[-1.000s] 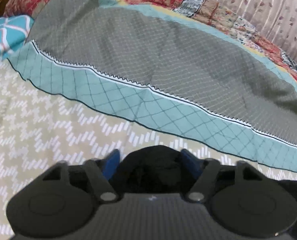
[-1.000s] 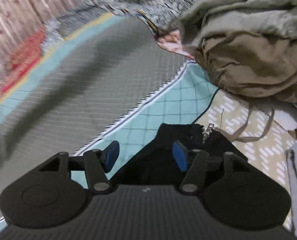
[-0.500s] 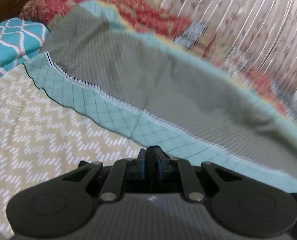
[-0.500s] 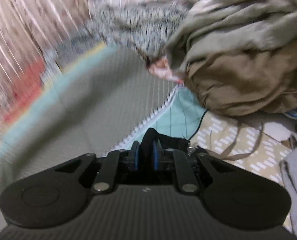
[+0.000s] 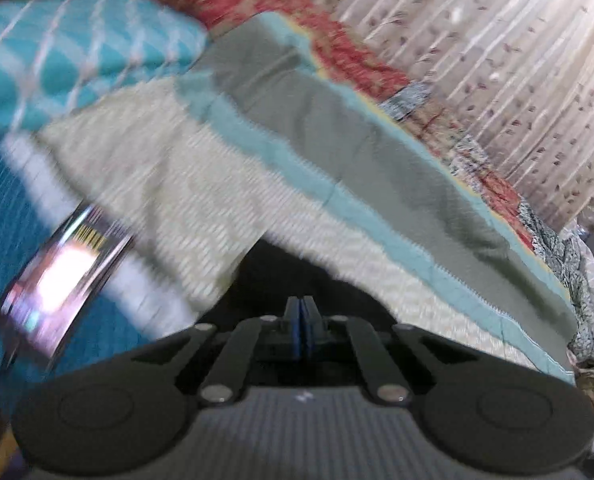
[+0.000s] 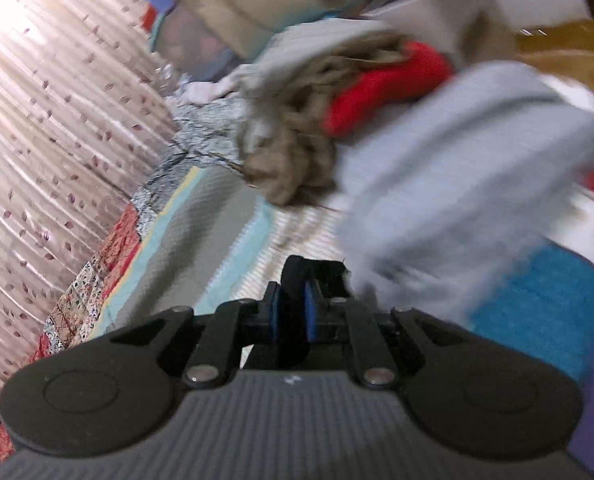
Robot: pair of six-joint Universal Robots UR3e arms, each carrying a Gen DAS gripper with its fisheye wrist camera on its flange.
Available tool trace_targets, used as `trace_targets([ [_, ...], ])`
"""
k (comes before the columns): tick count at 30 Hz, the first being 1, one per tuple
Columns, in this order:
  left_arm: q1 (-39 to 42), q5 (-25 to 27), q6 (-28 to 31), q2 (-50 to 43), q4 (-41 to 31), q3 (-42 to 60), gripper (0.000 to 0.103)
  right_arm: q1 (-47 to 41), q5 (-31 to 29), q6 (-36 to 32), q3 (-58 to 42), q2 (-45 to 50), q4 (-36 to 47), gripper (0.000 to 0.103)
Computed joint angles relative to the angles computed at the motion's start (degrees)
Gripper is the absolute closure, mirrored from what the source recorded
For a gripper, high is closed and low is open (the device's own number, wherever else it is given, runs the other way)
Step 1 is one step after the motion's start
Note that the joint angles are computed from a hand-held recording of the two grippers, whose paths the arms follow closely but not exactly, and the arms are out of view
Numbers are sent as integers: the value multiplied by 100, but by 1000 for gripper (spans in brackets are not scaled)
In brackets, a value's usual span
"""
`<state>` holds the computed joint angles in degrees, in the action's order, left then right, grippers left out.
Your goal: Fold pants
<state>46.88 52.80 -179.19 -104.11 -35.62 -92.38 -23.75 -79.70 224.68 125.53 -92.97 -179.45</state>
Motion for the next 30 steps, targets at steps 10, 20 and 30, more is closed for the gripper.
trace_targets([
  [10, 688, -598, 191, 424, -960, -304, 73, 154, -339, 472, 1181, -512, -362, 58],
  [20, -297, -258, -760, -1342, -1512, 1693, 48, 839, -484, -89, 356, 366, -450, 56],
  [30, -820, 73, -1133, -2492, -1831, 3162, 66, 489, -789, 19, 669, 117, -471, 54],
])
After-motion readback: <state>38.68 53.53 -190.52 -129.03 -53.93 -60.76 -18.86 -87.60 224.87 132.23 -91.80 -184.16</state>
